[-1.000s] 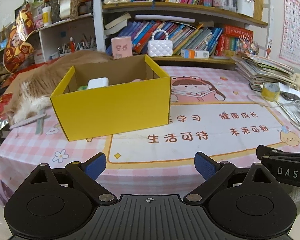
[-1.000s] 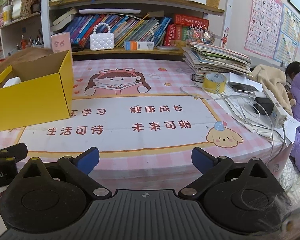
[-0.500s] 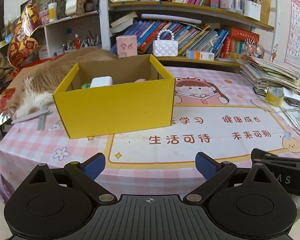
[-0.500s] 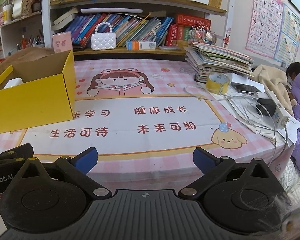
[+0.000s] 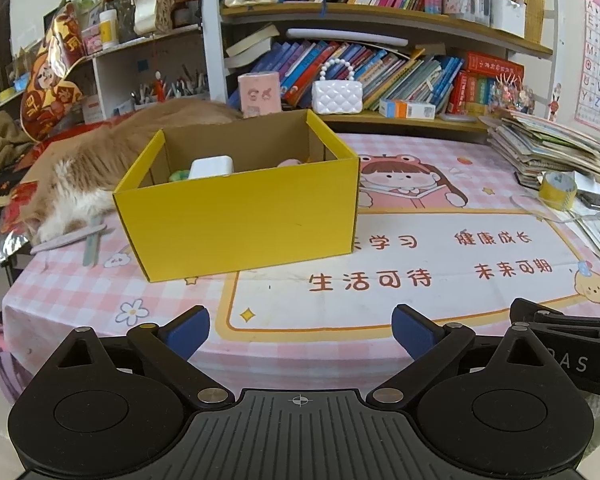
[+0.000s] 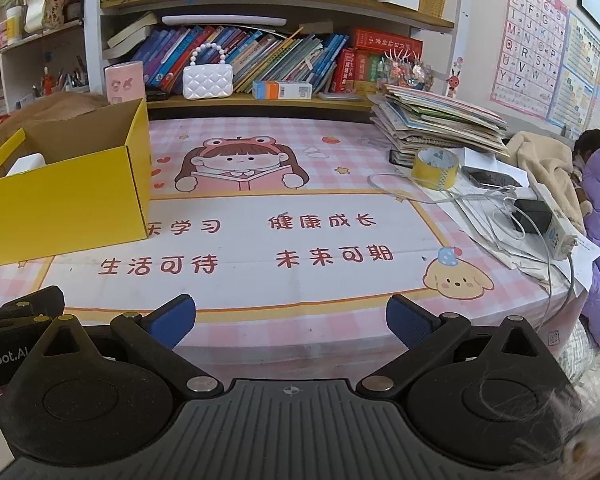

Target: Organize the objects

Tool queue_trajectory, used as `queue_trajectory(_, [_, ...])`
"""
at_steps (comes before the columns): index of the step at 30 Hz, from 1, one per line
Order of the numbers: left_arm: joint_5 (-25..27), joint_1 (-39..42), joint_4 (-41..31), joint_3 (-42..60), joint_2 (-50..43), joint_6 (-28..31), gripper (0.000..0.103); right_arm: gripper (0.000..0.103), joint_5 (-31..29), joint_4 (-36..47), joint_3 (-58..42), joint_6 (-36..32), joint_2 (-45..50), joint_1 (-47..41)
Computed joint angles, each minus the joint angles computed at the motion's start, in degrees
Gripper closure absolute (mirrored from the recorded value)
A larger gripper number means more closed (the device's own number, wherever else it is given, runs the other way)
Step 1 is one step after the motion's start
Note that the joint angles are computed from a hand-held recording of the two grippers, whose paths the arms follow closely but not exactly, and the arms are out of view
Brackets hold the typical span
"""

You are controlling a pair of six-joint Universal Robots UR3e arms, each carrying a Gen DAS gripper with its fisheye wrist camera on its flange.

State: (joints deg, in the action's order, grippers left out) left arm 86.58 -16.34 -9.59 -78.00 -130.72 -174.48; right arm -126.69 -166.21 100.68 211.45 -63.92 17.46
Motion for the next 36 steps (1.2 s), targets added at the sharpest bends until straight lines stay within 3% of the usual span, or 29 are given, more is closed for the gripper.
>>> queue_trajectory(36, [-0.87,0.61,0.25,1.24,-0.91,0.47,0.000,0.001,-0.02,-0.19,0.06,0.61,0.40,0.07])
